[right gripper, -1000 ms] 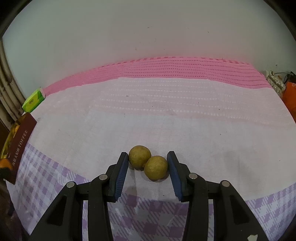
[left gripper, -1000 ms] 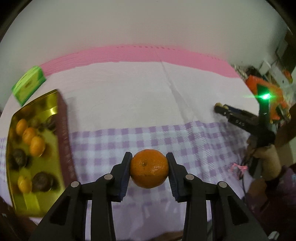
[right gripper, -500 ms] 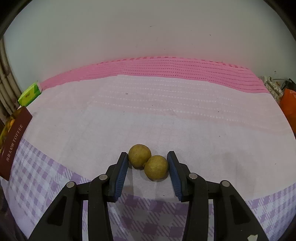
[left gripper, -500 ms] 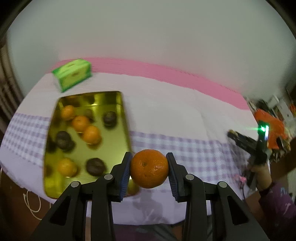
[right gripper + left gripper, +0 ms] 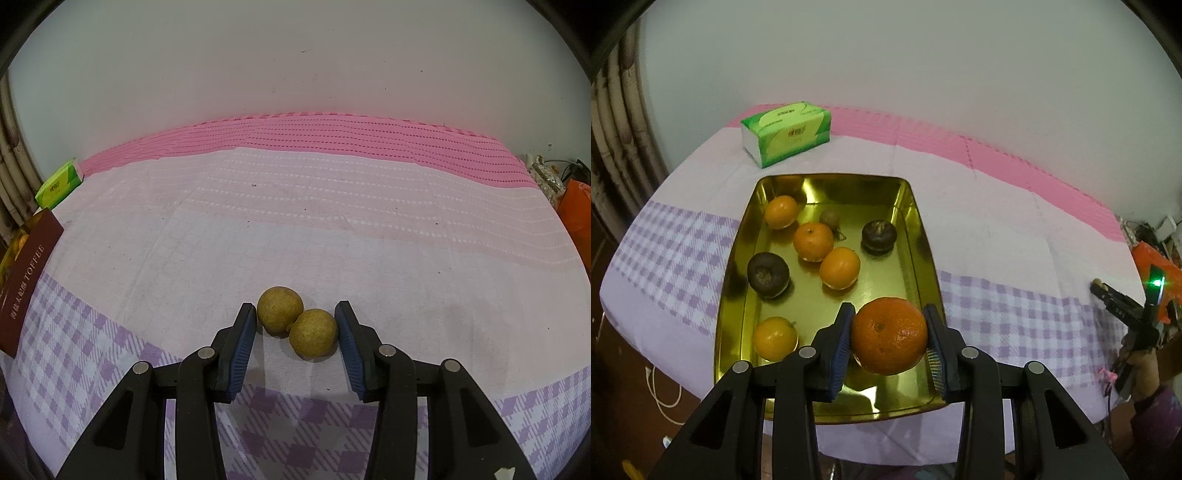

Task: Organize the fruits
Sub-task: 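Carry the orange with the left gripper over the tray and release it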

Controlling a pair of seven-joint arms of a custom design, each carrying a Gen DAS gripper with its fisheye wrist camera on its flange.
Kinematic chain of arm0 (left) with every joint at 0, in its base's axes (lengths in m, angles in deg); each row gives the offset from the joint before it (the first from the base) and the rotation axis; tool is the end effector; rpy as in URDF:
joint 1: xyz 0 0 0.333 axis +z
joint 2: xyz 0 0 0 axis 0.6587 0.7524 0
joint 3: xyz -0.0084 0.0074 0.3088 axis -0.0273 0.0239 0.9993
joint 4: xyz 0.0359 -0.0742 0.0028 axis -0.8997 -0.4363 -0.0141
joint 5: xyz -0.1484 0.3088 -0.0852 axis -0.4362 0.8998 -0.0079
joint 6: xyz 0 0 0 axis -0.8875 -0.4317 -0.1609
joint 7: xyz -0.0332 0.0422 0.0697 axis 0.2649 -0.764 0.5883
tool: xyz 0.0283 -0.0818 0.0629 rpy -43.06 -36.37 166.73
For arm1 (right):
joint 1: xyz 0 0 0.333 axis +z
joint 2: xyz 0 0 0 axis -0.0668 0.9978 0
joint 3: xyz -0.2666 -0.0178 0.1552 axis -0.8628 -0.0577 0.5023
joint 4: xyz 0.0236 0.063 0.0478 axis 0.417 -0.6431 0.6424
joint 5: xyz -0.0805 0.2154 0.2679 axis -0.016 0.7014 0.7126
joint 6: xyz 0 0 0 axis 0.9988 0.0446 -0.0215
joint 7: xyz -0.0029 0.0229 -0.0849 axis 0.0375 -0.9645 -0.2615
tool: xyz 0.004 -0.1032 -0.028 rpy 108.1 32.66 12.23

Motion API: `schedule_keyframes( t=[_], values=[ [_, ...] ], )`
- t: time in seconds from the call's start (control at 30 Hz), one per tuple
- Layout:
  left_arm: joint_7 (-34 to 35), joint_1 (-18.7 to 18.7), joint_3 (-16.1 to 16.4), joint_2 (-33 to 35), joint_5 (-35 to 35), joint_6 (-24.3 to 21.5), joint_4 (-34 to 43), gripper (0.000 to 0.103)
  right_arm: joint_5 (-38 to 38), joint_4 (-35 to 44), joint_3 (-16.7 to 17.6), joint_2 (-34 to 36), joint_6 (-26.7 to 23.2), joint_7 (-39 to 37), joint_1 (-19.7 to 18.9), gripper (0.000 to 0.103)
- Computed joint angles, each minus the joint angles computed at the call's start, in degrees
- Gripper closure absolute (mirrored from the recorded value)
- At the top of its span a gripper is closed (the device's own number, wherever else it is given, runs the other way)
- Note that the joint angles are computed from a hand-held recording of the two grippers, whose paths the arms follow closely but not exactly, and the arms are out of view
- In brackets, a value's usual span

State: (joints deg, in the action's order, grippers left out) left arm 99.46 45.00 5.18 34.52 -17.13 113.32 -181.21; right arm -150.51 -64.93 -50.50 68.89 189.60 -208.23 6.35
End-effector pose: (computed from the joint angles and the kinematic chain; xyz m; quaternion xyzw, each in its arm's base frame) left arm 0.6756 -0.1196 0.3697 -0.4719 0.8269 -0.3001 0.0589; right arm 0.4666 0.1071 0.2892 -0.4340 0.8397 -0.2670 0.1878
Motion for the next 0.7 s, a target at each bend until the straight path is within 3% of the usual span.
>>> schedule_keyframes(
  t=[0.27, 0.7],
  values=[
    [-2.13, -0.1, 0.26, 1.92, 0.25, -1.52, 2.15, 0.065, -0.09, -0.01, -0.02, 0.02, 0.02, 0.07, 0.01, 0.06],
    [-3.04, -1.06, 0.25, 2.24, 2.56, 0.87, 1.34, 0.064, 0.0, 0.05, 0.02, 0.1, -0.05, -0.03, 0.09, 0.059]
  ],
)
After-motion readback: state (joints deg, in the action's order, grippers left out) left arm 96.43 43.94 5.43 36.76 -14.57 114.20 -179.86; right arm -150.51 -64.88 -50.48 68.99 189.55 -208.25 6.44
